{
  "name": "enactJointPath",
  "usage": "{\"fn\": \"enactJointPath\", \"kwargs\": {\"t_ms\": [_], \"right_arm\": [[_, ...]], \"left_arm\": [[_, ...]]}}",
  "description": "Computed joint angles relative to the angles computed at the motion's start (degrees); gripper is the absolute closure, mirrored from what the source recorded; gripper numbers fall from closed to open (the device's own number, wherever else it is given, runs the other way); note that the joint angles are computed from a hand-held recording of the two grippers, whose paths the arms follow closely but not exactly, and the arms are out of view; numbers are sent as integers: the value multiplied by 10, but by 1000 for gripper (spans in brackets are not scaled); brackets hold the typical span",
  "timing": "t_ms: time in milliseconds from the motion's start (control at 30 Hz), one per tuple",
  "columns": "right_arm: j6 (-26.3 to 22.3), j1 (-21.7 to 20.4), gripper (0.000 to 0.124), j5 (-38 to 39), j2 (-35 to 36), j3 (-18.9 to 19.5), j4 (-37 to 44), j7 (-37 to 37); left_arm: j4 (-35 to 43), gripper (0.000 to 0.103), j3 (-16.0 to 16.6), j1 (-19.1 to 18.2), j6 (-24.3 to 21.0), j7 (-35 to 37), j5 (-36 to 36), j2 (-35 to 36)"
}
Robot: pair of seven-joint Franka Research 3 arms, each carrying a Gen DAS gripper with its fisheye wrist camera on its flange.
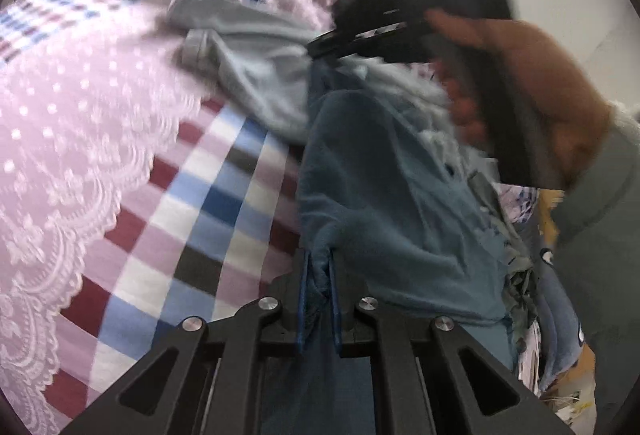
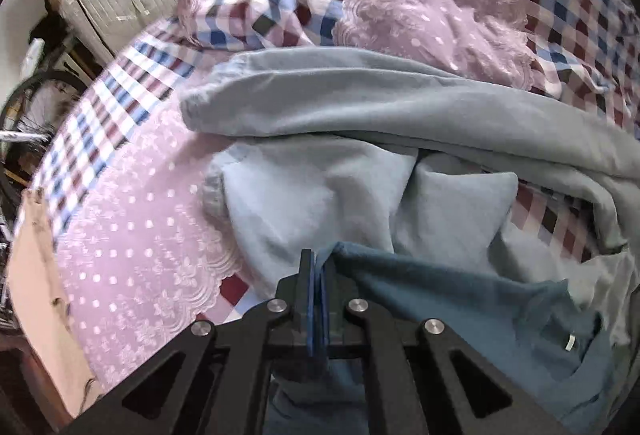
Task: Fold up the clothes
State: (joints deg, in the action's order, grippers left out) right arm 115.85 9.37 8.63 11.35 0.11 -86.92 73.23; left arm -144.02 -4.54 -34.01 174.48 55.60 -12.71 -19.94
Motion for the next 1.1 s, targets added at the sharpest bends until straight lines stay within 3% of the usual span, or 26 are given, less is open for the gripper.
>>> {"fn": "enactJointPath", "kwargs": {"t_ms": [67,200,333,400,567,967,1000,1033,1100], "right_arm": [[1,0,122,-1,15,-2,5,12],[-18,-13,120,24,29,-5,10,14],[-18,-38,107,95,-4,-1,-4,-42],[-22,-46,81,117,-21,-3,-8,-67],[-73,-34,80,73,-31,-3,4,-88],[-1,15,85,-81,-57,9,-102,-115],[13,18,109,-98,-59,9,-111,-114],[25,22,124,-119,-59,9,-118,-107],[56,21,123,-113,-67,8,-126,-103]], "left_arm": [[14,95,-32,39,-45,-21,37,2],[40,94,-39,52,-130,-22,31,26],[43,94,-49,63,-138,-6,20,23],[45,94,-53,67,-139,-5,15,25],[46,94,-57,72,-140,-4,6,25],[43,94,-61,71,-128,-7,1,30],[42,94,-60,70,-127,-5,-1,29],[41,94,-58,69,-127,-4,-3,27],[38,94,-57,67,-122,0,-6,25]]}}
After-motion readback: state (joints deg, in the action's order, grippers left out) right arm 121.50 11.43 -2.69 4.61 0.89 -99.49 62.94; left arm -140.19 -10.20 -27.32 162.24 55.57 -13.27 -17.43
